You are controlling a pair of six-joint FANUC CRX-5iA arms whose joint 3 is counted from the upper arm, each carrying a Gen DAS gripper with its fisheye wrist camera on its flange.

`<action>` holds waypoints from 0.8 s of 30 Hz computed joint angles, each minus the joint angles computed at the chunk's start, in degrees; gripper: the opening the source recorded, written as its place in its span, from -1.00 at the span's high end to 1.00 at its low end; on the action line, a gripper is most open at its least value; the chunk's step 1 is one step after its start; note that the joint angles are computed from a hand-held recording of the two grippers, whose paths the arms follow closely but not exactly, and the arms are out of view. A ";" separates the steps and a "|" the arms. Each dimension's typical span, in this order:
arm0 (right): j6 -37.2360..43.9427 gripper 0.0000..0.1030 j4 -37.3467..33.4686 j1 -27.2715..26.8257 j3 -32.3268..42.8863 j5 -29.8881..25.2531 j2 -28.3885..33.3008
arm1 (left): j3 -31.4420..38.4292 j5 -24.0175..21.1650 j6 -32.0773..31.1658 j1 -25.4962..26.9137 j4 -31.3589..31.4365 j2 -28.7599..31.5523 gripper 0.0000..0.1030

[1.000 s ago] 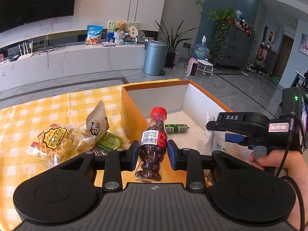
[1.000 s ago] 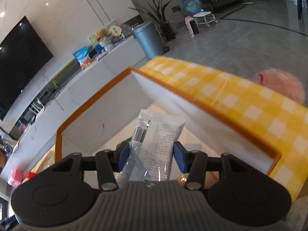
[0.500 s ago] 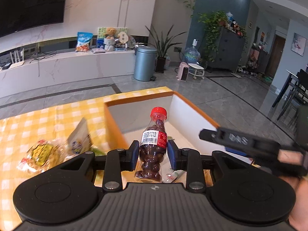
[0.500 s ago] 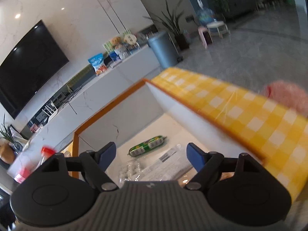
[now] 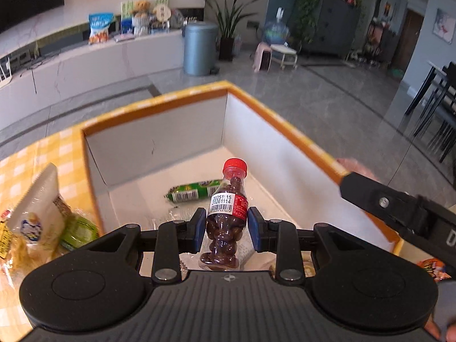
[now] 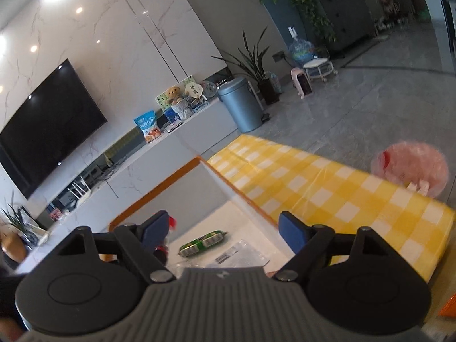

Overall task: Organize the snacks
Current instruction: 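Lower the chocolate-ball bottle into the box and open the left gripper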

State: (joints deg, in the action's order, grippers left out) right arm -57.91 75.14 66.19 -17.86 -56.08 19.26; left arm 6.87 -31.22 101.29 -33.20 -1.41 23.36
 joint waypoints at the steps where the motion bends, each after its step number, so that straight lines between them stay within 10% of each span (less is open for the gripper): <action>1: 0.50 -0.61 -1.30 -0.05 0.21 0.23 0.06 | 0.73 -0.71 0.61 -0.10 -0.53 0.56 0.31; 7: 1.46 -0.61 -4.23 0.04 0.86 -0.14 0.35 | 1.51 -2.54 -0.39 0.10 0.29 1.53 0.30; 12: 5.29 -0.60 -5.81 0.46 2.46 -1.08 1.36 | -1.58 3.13 7.41 -0.30 -4.04 -1.41 -0.62; 24: 7.90 -0.60 -7.83 1.49 4.50 -3.56 2.53 | -4.99 4.37 8.66 0.00 -6.19 -6.76 -0.65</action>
State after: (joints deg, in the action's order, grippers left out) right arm -50.01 67.31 67.69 -13.37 -59.64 21.80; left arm 1.88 -26.84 109.96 -33.20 -7.60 16.60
